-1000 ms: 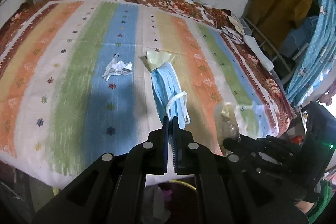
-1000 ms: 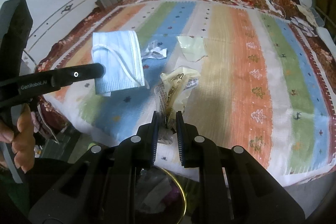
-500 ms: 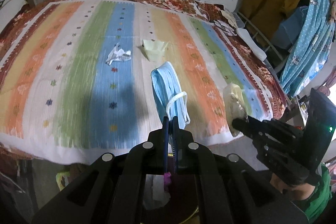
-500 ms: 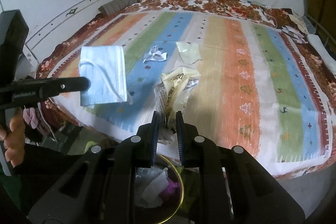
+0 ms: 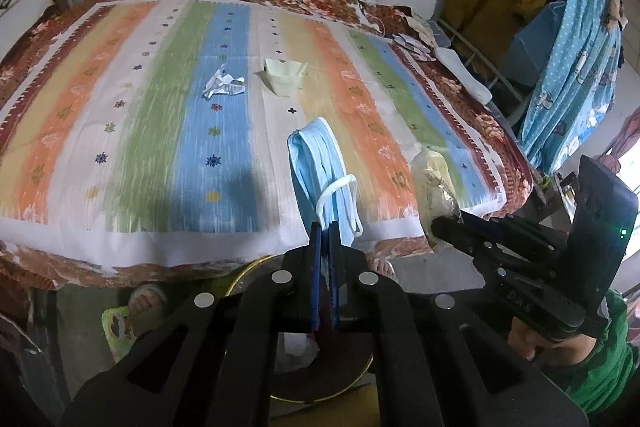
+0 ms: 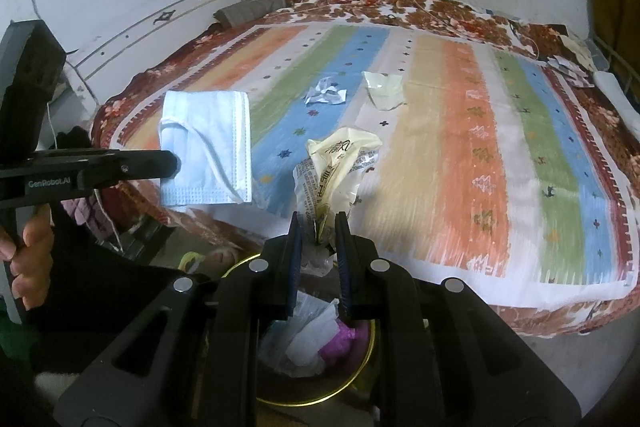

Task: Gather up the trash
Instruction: 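Carry the mask and packet over the bin and open both tools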

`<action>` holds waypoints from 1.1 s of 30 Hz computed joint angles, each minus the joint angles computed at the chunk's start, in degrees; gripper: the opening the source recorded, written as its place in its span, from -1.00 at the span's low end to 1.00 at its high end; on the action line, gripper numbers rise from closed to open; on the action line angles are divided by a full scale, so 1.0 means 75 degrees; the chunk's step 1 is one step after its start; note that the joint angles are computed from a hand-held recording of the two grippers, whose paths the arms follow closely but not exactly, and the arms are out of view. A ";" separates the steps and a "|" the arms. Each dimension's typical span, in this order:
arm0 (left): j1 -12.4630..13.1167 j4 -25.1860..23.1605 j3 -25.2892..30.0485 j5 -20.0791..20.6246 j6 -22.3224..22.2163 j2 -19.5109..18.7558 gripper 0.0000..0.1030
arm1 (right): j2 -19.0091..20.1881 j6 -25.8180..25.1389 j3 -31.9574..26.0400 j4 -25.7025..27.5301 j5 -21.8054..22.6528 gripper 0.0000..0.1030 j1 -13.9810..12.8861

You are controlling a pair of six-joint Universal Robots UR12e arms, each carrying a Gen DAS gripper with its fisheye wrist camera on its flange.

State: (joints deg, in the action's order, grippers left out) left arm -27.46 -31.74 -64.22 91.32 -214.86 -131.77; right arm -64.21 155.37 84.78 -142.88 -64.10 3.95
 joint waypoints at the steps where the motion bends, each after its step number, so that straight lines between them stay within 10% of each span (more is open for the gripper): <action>1: -0.0017 0.0038 -0.0049 0.0010 -0.0010 0.0021 -0.95 | -0.0024 -0.0010 0.0031 -0.0008 0.0003 -0.71 -0.0002; 33: -0.0202 -0.2627 0.0366 -0.0502 -0.0335 -0.0323 -0.95 | -0.0103 -0.0116 0.0422 0.1901 -0.1464 -0.67 0.0294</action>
State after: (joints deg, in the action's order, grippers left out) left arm -28.97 -51.44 -61.48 87.56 -217.37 -134.19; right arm -64.98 154.50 87.94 -128.62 -75.08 6.15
